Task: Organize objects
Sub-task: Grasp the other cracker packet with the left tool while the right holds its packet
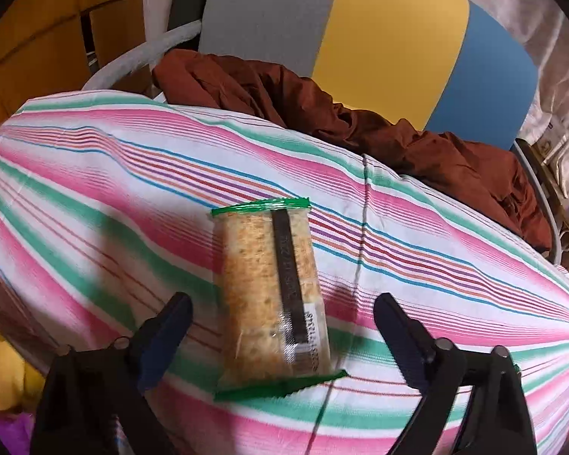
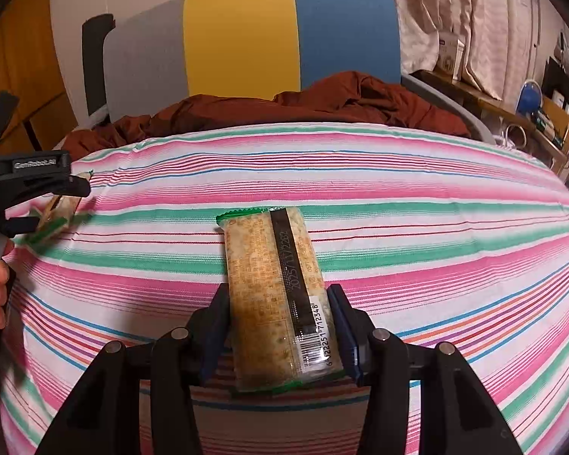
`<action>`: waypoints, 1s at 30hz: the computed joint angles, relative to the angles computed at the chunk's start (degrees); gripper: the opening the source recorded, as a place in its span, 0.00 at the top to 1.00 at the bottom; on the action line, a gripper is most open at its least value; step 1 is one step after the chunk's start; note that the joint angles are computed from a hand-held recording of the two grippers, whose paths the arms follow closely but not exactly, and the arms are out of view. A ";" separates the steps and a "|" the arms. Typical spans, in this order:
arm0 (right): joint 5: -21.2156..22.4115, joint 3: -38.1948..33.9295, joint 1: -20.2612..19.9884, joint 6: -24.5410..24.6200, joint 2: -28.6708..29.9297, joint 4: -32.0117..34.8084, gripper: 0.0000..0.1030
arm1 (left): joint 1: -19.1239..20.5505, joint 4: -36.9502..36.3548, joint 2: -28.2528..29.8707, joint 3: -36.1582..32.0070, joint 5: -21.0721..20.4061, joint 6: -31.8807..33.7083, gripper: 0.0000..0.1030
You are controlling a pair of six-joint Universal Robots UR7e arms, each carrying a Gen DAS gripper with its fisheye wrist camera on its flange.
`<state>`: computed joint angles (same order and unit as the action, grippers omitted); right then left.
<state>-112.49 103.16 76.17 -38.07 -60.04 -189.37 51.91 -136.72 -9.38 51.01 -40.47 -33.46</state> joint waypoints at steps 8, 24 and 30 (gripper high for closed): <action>0.17 0.39 -0.16 0.30 0.26 -1.76 0.51 | -0.99 -12.59 2.24 2.72 6.15 13.23 0.42; -0.30 0.58 -0.23 0.93 0.38 -3.14 0.51 | -7.20 -27.23 -2.85 22.11 1.29 16.11 0.56; -1.39 0.47 -0.18 1.54 0.57 -4.22 0.51 | -9.20 -29.36 -5.84 29.01 -1.47 13.23 0.56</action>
<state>-113.88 103.63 75.99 -36.53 -59.47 -193.59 42.70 -166.08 -15.21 80.02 -41.94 -20.23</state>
